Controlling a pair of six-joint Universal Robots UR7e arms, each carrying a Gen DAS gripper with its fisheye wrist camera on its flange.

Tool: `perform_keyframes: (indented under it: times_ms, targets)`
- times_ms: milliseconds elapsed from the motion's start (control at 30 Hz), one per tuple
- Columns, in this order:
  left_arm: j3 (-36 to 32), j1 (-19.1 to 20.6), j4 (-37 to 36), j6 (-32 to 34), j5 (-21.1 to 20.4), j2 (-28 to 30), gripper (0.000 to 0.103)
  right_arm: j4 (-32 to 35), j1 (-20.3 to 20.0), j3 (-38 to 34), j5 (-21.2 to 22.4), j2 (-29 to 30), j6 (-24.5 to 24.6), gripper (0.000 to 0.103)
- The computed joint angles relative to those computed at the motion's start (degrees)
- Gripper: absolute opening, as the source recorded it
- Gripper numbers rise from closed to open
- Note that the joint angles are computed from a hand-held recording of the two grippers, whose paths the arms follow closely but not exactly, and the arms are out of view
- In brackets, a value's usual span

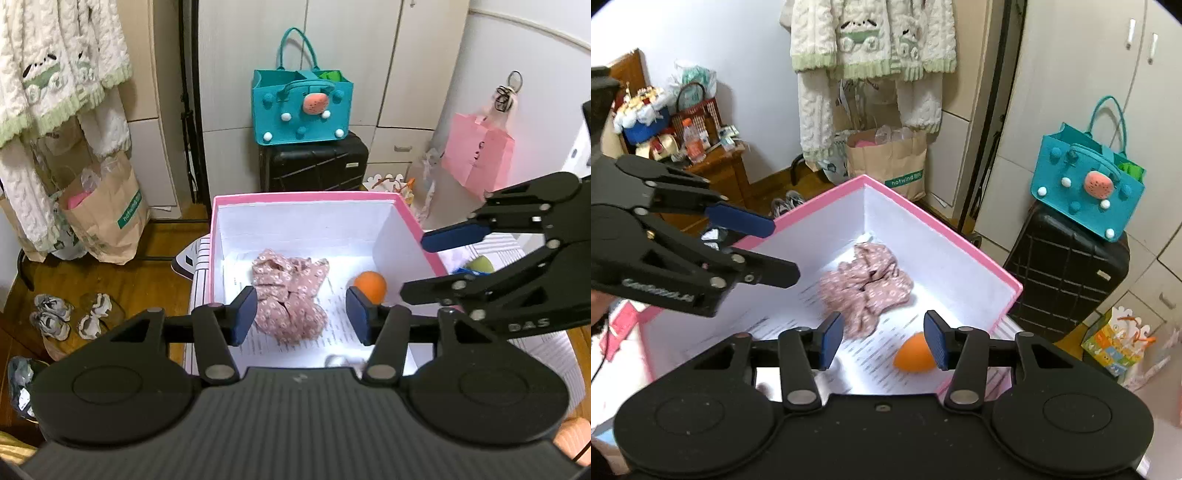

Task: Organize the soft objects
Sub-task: 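Open the left gripper over the box while the right gripper releases the scrunchie inside, then move both grippers away from the pink box toward the items on the table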

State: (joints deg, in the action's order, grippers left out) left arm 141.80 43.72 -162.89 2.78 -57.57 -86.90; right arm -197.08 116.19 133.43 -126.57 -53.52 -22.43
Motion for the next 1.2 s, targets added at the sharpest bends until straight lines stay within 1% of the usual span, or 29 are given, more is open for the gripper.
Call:
perform_keyframes:
  times_ms: [167, 333, 567, 733, 867, 1000, 1133, 1200]
  targets:
    - [1.63, -3.26, 5.93, -2.86, -0.53, -5.63, 0.058, -0.54, 3.96, 4.04, -1.33, -2.92, 3.17, 0.054]
    - [3.18, -7.64, 13.29, -6.25, -0.57, -11.77, 0.059, -0.76, 8.08, 7.90, -2.04, -5.83, 6.62, 0.054]
    - [4.09, -14.02, 25.88, -11.61, -3.81, -21.46, 0.063, -0.04, 13.75, 12.72, -4.41, -10.50, 11.65, 0.055]
    - [4.93, -19.75, 33.95, -15.03, -6.17, -27.72, 0.065, 2.78, 17.65, 15.44, -7.29, -14.15, 16.25, 0.055]
    - [5.87, -24.95, 37.80, -17.66, -6.71, -30.97, 0.069, 5.75, 21.02, 17.52, -10.28, -16.67, 20.30, 0.056]
    - [6.86, -29.75, 41.03, -20.11, -7.32, -33.24, 0.070, 9.43, 23.76, 19.48, -12.79, -19.02, 24.52, 0.056]
    - [7.45, -32.68, 42.35, -21.24, -9.30, -33.45, 0.070, 14.21, 26.46, 21.74, -14.77, -22.01, 29.34, 0.057]
    - [7.76, -33.84, 42.42, -21.84, -9.75, -32.96, 0.070, 16.09, 27.06, 22.98, -15.27, -23.78, 31.04, 0.058]
